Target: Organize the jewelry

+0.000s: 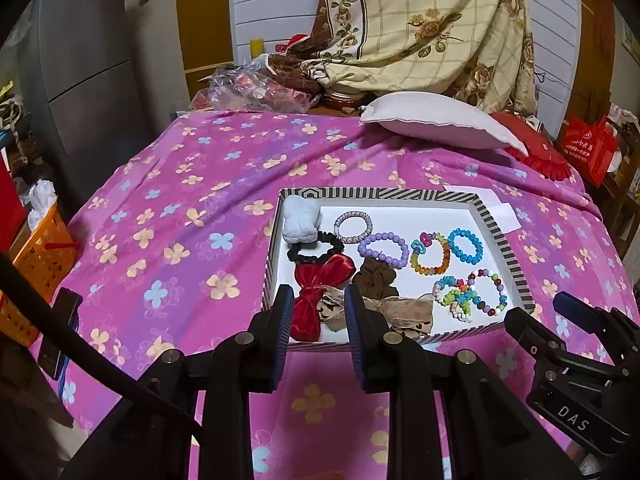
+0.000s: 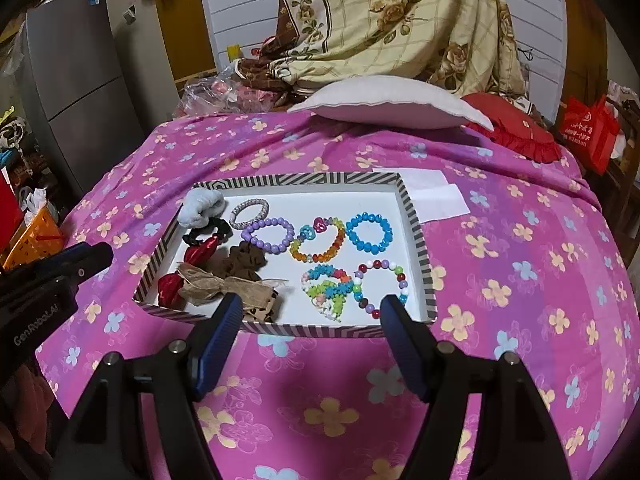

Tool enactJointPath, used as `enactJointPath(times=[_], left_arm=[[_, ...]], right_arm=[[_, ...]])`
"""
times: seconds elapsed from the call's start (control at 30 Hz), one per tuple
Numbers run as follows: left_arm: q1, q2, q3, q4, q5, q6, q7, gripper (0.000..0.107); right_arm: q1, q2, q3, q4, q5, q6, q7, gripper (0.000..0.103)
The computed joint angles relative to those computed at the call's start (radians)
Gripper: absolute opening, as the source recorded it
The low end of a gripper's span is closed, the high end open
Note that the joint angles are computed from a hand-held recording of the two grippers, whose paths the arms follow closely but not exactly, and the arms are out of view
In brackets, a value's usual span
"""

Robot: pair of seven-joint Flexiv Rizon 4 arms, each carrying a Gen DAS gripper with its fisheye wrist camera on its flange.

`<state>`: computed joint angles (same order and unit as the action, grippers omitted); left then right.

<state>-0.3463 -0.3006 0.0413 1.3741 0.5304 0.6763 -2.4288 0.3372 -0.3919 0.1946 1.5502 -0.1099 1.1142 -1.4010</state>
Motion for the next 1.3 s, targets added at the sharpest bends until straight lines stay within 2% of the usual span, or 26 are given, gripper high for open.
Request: enactJointPath(times=[1.3], left_arm=[[0.000,-0.015,0.005,0.004,-0.011,0.005,0.013,0.044]], right_arm=[[0.003,-0.026,0.006,-0.031,0.023,-0.031,-0.034,0.076]])
